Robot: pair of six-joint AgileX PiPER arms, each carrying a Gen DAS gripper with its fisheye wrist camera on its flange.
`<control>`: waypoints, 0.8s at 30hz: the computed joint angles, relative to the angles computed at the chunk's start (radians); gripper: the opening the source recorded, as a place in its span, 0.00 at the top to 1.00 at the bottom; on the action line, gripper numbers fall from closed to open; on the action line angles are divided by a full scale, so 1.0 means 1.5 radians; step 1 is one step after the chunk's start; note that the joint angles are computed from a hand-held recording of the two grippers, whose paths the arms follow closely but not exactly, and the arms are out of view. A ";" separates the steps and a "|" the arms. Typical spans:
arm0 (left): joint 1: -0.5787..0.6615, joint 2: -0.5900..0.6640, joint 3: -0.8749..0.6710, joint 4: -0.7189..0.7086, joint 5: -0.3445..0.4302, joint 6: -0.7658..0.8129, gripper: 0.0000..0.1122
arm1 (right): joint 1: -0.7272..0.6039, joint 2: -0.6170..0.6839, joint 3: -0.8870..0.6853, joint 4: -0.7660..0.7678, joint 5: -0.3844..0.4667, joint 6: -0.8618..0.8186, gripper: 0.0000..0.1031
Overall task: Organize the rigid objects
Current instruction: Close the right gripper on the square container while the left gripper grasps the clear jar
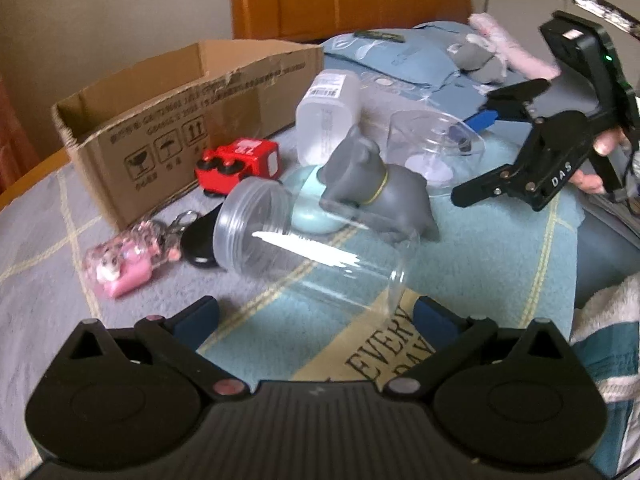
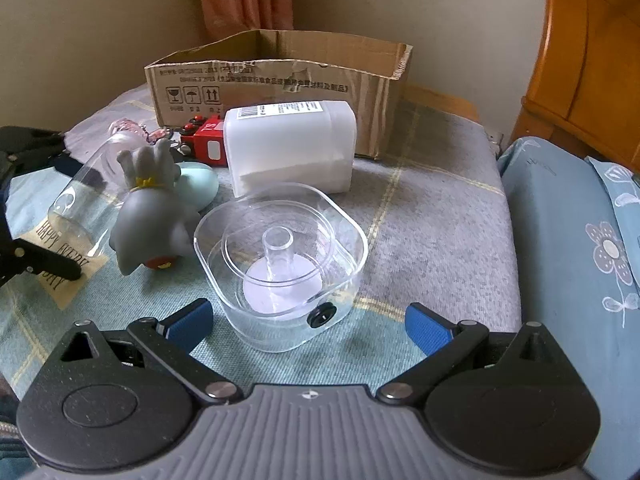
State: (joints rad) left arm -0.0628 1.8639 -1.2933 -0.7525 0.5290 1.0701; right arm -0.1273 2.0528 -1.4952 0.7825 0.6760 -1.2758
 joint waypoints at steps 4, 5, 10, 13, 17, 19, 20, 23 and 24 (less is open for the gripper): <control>0.015 0.022 -0.037 -0.016 0.046 0.050 0.08 | -0.009 0.035 -0.063 -0.005 0.070 -0.040 0.00; 0.018 0.027 -0.048 -0.012 0.058 0.051 0.08 | -0.011 0.044 -0.080 -0.007 0.088 -0.049 0.00; 0.012 0.041 -0.082 0.022 0.075 0.026 0.09 | -0.014 0.081 -0.147 -0.010 0.154 -0.082 0.00; 0.005 0.044 -0.089 0.035 0.070 0.016 0.09 | -0.014 0.097 -0.170 0.000 0.175 -0.103 0.00; -0.002 0.042 -0.093 0.056 0.071 0.017 0.09 | -0.007 0.107 -0.192 -0.012 0.188 -0.095 0.00; -0.010 0.032 -0.086 0.070 0.059 0.023 0.09 | -0.002 0.111 -0.202 -0.024 0.192 -0.082 0.00; -0.012 0.030 -0.086 0.075 0.057 0.025 0.09 | 0.001 0.110 -0.204 -0.032 0.193 -0.074 0.00; -0.011 0.026 -0.089 0.070 0.077 0.032 0.09 | 0.007 0.102 -0.202 -0.053 0.206 -0.064 0.00; -0.008 0.025 -0.093 0.067 0.093 0.034 0.09 | 0.009 0.096 -0.197 -0.061 0.212 -0.062 0.00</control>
